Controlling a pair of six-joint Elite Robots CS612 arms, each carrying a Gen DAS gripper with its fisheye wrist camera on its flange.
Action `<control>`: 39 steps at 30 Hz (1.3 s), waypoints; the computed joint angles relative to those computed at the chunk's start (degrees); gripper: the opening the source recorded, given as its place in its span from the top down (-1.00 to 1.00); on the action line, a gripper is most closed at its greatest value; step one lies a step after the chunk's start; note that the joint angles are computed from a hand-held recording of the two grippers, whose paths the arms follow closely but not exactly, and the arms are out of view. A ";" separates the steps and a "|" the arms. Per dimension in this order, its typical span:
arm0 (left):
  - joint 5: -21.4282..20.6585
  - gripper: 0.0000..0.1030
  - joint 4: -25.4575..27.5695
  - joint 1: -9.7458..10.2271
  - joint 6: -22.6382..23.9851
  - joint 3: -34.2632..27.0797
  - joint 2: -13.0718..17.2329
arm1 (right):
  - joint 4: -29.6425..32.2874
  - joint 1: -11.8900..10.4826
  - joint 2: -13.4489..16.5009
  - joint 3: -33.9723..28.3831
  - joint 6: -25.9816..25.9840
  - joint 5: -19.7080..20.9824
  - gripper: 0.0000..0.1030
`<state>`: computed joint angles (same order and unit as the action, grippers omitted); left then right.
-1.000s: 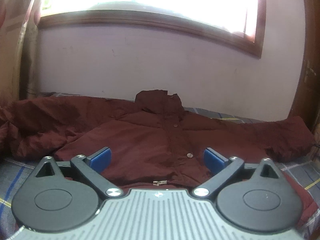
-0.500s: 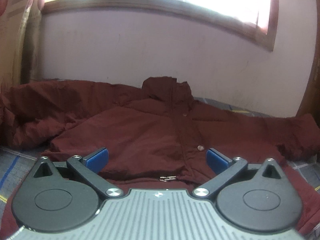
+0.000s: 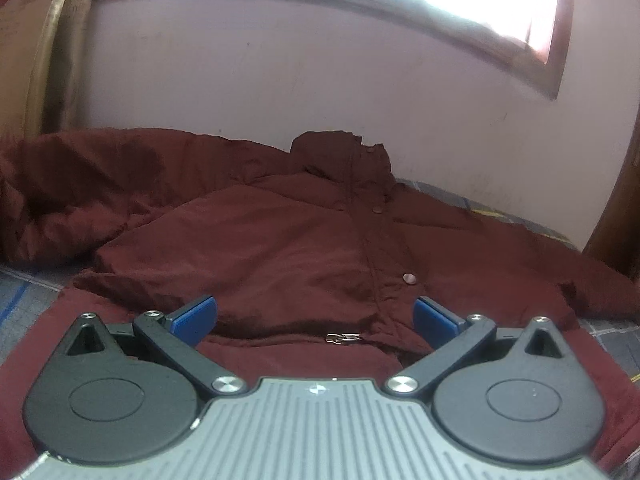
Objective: Fold large clothes
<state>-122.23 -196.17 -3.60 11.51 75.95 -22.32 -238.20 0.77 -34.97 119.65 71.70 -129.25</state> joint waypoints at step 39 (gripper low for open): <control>15.58 -1.00 6.60 -2.73 -0.26 -2.33 0.61 | 12.23 -1.01 -1.44 -17.76 -13.93 6.30 0.59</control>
